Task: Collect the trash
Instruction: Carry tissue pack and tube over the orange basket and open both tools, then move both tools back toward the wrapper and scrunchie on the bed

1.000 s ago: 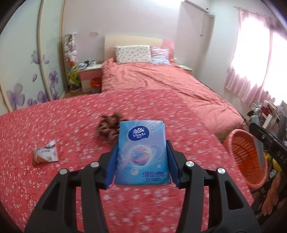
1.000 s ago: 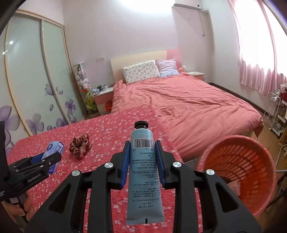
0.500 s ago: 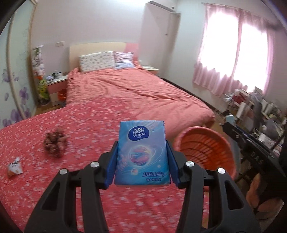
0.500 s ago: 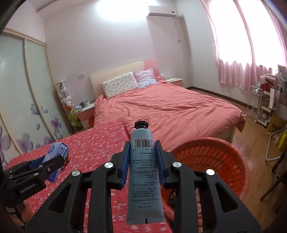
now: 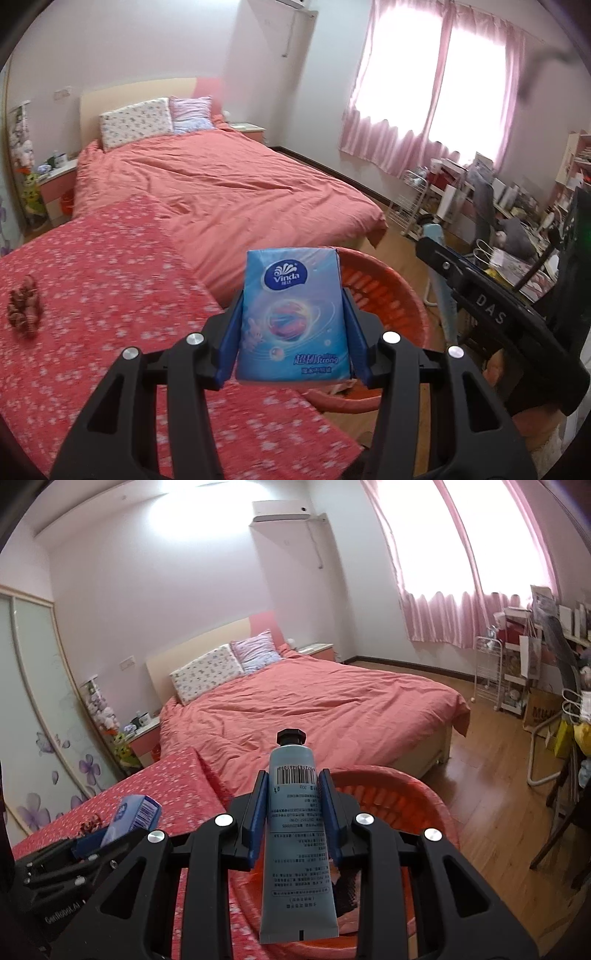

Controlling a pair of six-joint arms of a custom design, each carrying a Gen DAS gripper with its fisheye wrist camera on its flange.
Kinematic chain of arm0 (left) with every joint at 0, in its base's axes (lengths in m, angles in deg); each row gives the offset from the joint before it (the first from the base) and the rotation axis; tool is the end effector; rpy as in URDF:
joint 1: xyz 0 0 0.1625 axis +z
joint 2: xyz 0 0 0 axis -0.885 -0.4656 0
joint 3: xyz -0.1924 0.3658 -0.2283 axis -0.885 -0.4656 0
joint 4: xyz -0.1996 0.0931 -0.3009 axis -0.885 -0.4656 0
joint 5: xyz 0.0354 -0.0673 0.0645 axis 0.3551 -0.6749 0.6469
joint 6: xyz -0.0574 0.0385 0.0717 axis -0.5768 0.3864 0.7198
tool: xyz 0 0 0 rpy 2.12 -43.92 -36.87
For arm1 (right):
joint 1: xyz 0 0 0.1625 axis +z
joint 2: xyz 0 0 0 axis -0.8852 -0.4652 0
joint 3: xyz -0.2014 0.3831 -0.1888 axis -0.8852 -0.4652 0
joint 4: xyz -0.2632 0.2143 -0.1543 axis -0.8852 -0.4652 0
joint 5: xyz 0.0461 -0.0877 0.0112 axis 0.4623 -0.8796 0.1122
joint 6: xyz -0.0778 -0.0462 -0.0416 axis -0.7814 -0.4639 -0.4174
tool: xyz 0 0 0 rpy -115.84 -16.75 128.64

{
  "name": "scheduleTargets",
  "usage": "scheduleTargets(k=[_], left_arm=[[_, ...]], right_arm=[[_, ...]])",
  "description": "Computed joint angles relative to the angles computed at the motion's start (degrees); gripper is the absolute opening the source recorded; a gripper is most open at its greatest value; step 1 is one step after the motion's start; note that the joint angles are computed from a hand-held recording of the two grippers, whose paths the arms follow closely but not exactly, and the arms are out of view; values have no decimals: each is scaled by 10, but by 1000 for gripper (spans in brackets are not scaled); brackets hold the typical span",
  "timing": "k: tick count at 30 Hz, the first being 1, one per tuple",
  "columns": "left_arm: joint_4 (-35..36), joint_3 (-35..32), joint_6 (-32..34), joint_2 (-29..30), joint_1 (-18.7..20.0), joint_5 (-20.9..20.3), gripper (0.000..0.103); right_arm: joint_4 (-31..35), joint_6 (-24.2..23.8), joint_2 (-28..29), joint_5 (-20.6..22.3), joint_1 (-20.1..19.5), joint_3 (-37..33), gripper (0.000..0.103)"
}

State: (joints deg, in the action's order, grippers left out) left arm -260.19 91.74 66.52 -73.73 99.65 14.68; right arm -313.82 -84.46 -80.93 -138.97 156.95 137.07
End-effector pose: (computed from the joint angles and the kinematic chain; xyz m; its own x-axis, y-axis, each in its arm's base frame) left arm -0.3079 -0.4732 0.1154 -0.7235 0.4877 -0.4886 0.6839 0.6027 -0.4112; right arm 0.1265 -0.4097 0.2801 -0.8751 0.1828 0.4480 -0.3471 0.4079 -0.8445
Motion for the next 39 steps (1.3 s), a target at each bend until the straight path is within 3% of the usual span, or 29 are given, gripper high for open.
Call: scheduleTargets(k=[13, 17, 19, 20, 22, 31, 39], left_arm=[[26, -73, 2, 82, 26, -57, 50], [47, -89, -5, 96, 37, -62, 51], [54, -96, -7, 104, 40, -59, 55], [58, -96, -6, 103, 44, -56, 59], [60, -95, -9, 104, 45, -45, 64], [45, -37, -15, 59, 54, 47, 68], [28, 43, -25, -31, 70, 150, 75]], right_arm=[[58, 44, -27, 43, -66, -7, 28], [107, 70, -46, 61, -89, -11, 29], [115, 78, -48, 63, -91, -11, 29], [124, 82, -50, 63, -92, -11, 35], [118, 84, -48, 60, -90, -9, 52], [83, 60, -31, 11, -59, -9, 53], [39, -7, 19, -45, -1, -25, 56]])
